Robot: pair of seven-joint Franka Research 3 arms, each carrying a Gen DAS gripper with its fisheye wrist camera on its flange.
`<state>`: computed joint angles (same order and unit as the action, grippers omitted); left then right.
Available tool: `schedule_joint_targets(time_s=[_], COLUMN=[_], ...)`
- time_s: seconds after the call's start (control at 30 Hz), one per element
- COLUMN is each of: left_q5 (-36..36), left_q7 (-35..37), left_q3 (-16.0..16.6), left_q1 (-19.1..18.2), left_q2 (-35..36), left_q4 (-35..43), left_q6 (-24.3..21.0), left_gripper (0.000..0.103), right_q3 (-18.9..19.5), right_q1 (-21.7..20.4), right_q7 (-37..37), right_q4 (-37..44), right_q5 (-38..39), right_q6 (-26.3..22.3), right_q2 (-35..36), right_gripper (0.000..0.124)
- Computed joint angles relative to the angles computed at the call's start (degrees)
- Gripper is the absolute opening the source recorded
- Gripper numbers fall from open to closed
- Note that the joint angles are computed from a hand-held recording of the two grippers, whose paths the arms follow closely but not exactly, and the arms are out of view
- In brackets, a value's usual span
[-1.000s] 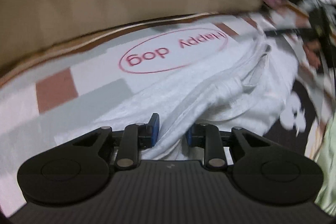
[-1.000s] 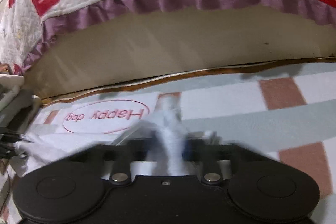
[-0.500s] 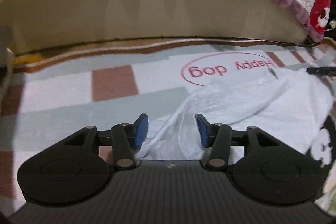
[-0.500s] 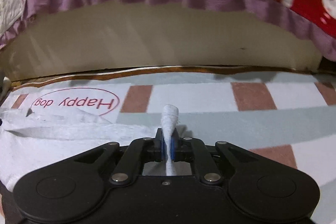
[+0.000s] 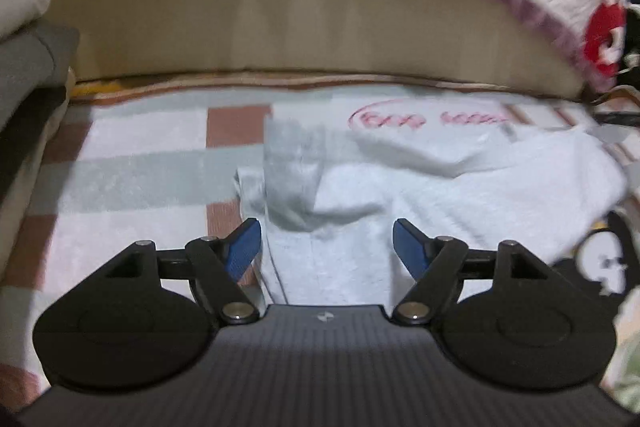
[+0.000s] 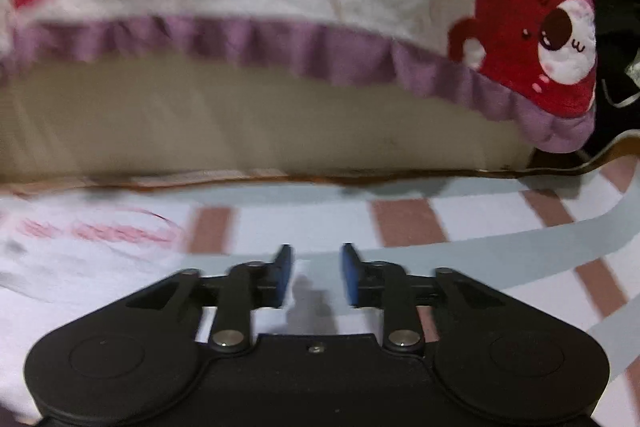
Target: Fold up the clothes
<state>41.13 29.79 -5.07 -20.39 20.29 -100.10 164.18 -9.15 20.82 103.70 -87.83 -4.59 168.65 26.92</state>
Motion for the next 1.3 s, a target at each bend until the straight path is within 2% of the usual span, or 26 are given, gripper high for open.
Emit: schedule_joint_targets(time_s=[0.07,0.1,0.13,0.17,0.23,0.33,0.4,0.47,0.5,0.53,0.57,0.63,0.73,0.77,0.8,0.83,0.87,0.93,0.97,1.0,1.03,1.07,1.13,1.23,1.27,1.3], left_q5=[1.80,2.43,2.07,1.75,3.39,4.66,7.87,12.22,14.56,17.85,20.98,24.70,23.98,23.94,22.26,17.97,11.14,-6.07,-11.43,-12.77,-10.09,-4.09,2.58,10.70,13.23,14.35], left_q7=[-5.92,-7.91,-8.69,-10.47,-12.64,-13.56,-14.69,-12.92,-13.46,-15.93,-19.52,-25.43,-23.21,-21.88,-18.82,-12.85,-4.24,14.98,20.98,22.96,20.93,14.88,5.24,-10.14,-14.70,-16.42], left_q3=[2.26,2.81,2.49,2.23,2.14,0.85,0.62,0.10,1.85,2.13,0.98,0.75,-0.61,-0.78,-1.88,-4.97,-9.98,-19.89,-22.79,-23.69,-22.60,-19.50,-9.49,5.01,7.50,7.98], left_q1=[-1.92,-2.51,-2.17,-1.49,-1.52,-1.31,-2.92,-5.48,-7.81,-8.14,-6.46,-3.49,-0.54,0.00,1.46,4.64,8.98,15.99,17.80,18.12,16.95,14.19,5.61,-6.01,-7.97,-8.45], left_q2=[1.38,1.46,0.74,-0.40,-1.53,-1.68,-1.02,0.54,1.25,0.84,-0.29,-2.48,-2.55,-2.29,-1.66,-0.53,0.84,3.27,4.67,5.65,6.16,6.55,6.82,7.62,7.99,8.26], left_q4=[1.39,1.97,1.76,0.55,-0.14,0.21,2.09,6.40,7.87,7.33,5.60,1.88,0.80,0.72,0.67,0.49,0.01,-1.32,-1.34,-0.68,1.06,3.55,7.48,11.28,12.05,12.69], left_q6=[-1.62,-3.77,-5.21,-4.38,-6.57,-11.19,-16.60,-27.03,-30.24,-30.27,-27.10,-15.47,-5.28,-2.02,1.80,6.02,9.13,11.23,11.92,11.36,8.36,4.36,-1.63,-8.17,-9.95,-11.66], left_gripper=[0.052,0.020,0.013,0.011,0.007,0.007,0.009,0.011,0.011,0.010,0.010,0.011,0.011,0.011,0.011,0.014,0.015,0.019,0.022,0.026,0.027,0.027,0.027,0.027,0.027,0.027], right_q3=[8.45,12.54,16.17,19.32,22.81,19.71,14.80,12.29,9.72,7.40,6.15,3.79,-5.08,-5.91,-4.74,-1.56,0.90,2.02,2.72,4.04,5.52,8.17,10.71,8.33,7.53,6.84], right_q1=[-4.95,-7.31,-9.29,-10.89,-12.03,-8.07,-3.87,-2.27,-0.62,0.75,0.92,1.12,6.51,6.86,5.96,3.54,1.75,1.21,0.80,-0.24,-1.36,-3.10,-4.27,-1.70,-1.05,-0.53], right_q7=[-8.90,-14.56,-20.04,-25.06,-32.23,-32.88,-30.44,-29.48,-27.59,-25.57,-23.45,-18.84,-2.17,1.94,2.04,-0.61,-2.44,-2.43,-2.39,-3.10,-4.26,-7.65,-13.66,-14.90,-14.43,-13.97], right_q4=[-3.02,-2.97,-2.40,-1.27,0.91,5.57,6.86,7.49,8.27,9.19,10.88,14.56,13.78,11.82,8.22,5.34,2.23,-3.65,-6.66,-8.88,-10.96,-12.17,-11.54,-9.52,-9.12,-8.73], right_q5=[4.46,6.94,9.25,11.50,15.77,13.64,10.25,9.94,7.93,5.92,5.47,4.29,-3.99,-6.95,-5.90,-3.27,-2.26,-2.47,-2.15,-0.84,0.88,3.80,6.07,1.13,-0.22,-1.47], right_q6=[1.92,1.06,-0.38,-2.57,-7.02,-13.95,-14.77,-13.38,-12.96,-12.72,-13.67,-15.76,-15.24,-14.00,-11.10,-9.36,-8.02,-5.94,-4.90,-3.72,-2.65,-2.56,-5.67,-9.03,-9.42,-9.76], right_q2=[-2.40,-2.59,-2.45,-1.97,-0.86,2.21,3.60,4.37,5.01,5.73,6.69,8.74,7.86,6.36,3.95,1.68,-0.69,-4.97,-7.17,-8.73,-10.20,-10.96,-10.52,-8.67,-8.15,-7.63], right_gripper=[0.041,0.041,0.041,0.041,0.043,0.050,0.053,0.052,0.052,0.052,0.053,0.058,0.054,0.054,0.054,0.053,0.053,0.054,0.054,0.054,0.054,0.055,0.055,0.056,0.056,0.057])
